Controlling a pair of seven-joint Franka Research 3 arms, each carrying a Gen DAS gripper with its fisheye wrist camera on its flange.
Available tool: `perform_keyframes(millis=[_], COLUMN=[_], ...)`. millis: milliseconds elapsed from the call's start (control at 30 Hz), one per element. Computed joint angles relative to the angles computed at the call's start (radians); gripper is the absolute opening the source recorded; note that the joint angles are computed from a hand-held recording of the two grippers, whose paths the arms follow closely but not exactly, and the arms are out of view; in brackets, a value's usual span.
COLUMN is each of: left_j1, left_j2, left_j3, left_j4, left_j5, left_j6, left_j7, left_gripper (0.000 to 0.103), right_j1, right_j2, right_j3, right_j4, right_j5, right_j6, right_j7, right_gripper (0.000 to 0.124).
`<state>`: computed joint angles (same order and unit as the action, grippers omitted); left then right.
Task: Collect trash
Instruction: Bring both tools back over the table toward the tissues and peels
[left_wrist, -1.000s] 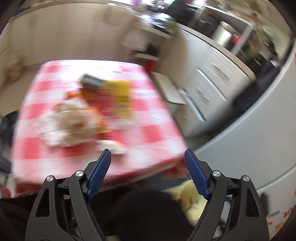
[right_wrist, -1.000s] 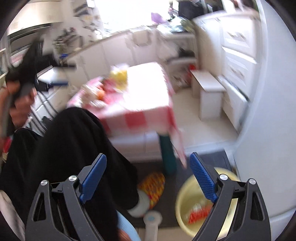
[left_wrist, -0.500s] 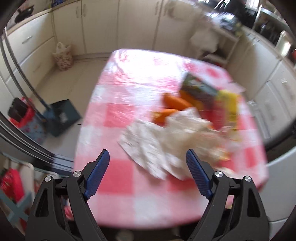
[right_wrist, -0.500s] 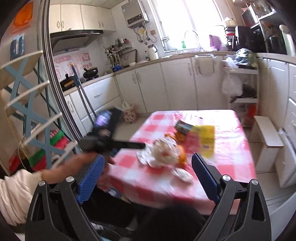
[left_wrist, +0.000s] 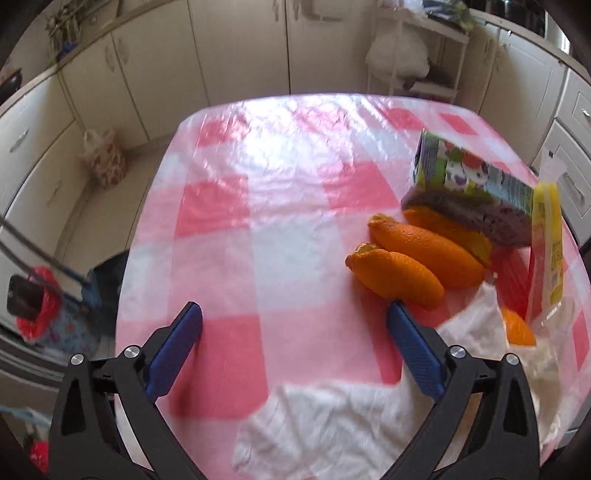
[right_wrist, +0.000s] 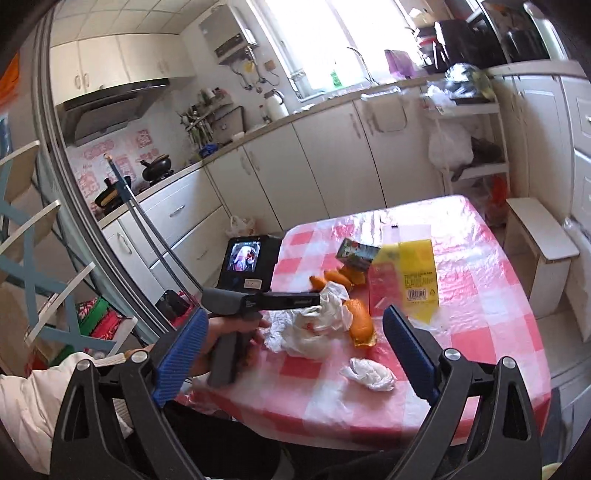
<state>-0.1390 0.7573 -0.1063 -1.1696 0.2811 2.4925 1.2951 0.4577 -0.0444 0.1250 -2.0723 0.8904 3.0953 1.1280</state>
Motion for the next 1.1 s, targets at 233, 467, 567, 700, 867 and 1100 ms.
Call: perform_keyframes(millis=[233,467,567,700,867,1100], left_j1=[-0.004,-0.006,-0.006,-0.006,-0.004,-0.006], left_j2=[0.034,0.031,0.032,0.032,0.041,0.033], left_j3=[0.001,0.003,0.003,0.003,0.003,0.003], left_j4=[0.052,0.049,0.051,0.050,0.062,0.052], left_j5=[-0.004,-0.004,-0.004,-0.004,-0.006,-0.005], left_j6=[-0.015,-0.015,-0.016,-0.016,-0.019,-0.017], left_j7=[0.008,0.007,0.008,0.008,0.011,0.008], left_gripper=[0.096,0.096,0.096,0.096,0.096,0.096], right_j1=[0.008,0.032,0.029,0.020,-0.019,-0.024], right_j2=[0.000,-0.003,-0.008,-0.012,-0.012,-0.017], right_j3=[0.009,-0.005,-0.006,0.004,0.026,0.012], right_j4=[-0.012,0.001,-0.002,-0.017,-0.049,-0.066], right_j5=[-0.079,0.105,0.123,0.052,-0.204,-0.346], right_j6=[0.033,0.051,0.048,0.059,0.077,0.070], right_j7=[0.040,-0.121,-0.122,-0.060,0.161,0.285], right_gripper=[0.093,0.094,0.094,0.094,0.095,0.095])
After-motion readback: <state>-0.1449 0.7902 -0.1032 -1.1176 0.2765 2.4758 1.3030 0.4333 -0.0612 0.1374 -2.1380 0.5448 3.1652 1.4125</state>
